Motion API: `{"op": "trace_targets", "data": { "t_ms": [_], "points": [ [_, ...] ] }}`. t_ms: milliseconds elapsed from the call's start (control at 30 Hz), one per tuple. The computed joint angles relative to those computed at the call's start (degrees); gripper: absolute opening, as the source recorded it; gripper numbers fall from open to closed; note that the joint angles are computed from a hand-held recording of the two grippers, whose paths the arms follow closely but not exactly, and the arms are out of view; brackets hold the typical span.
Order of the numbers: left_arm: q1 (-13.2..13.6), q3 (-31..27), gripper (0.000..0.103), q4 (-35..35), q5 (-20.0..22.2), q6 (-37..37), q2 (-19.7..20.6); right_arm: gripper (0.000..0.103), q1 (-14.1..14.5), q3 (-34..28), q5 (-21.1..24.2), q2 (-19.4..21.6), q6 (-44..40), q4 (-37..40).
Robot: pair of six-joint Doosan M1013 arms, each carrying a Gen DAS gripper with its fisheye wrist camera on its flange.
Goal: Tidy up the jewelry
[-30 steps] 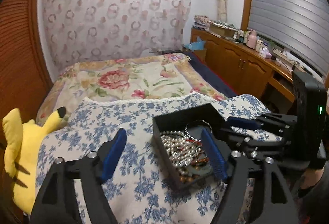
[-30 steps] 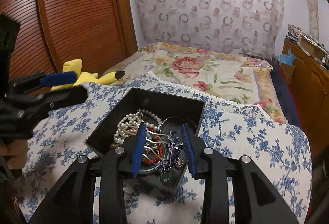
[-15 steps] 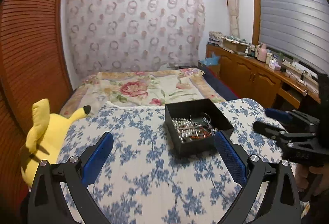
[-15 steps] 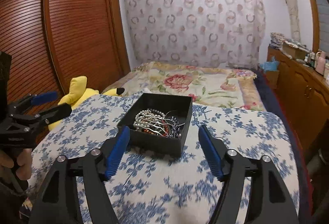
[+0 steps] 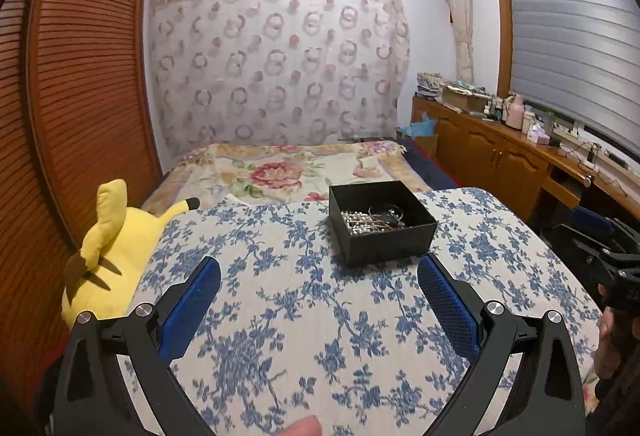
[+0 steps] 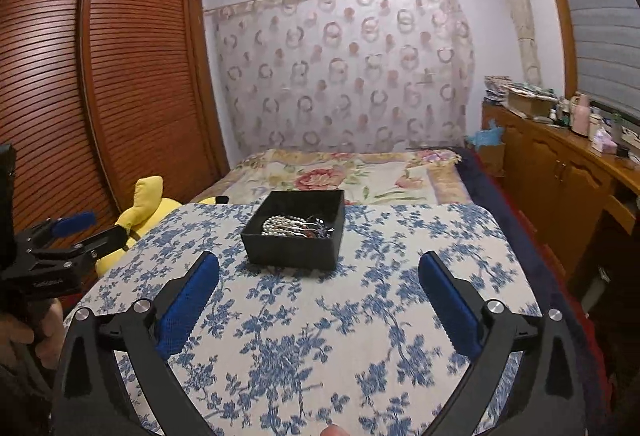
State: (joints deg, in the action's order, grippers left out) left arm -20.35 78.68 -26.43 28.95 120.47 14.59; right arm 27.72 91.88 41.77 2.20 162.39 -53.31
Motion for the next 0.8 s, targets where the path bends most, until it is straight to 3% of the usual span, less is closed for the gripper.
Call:
{"op": "trace_targets", "data": {
  "t_ms": [800],
  "points": [
    [-0.1,3.0,0.095,0.4,-2.0,0.1,-2.0,0.101,2.4,0.0,3.4,0.6,4.1,-4.8]
  ]
}}
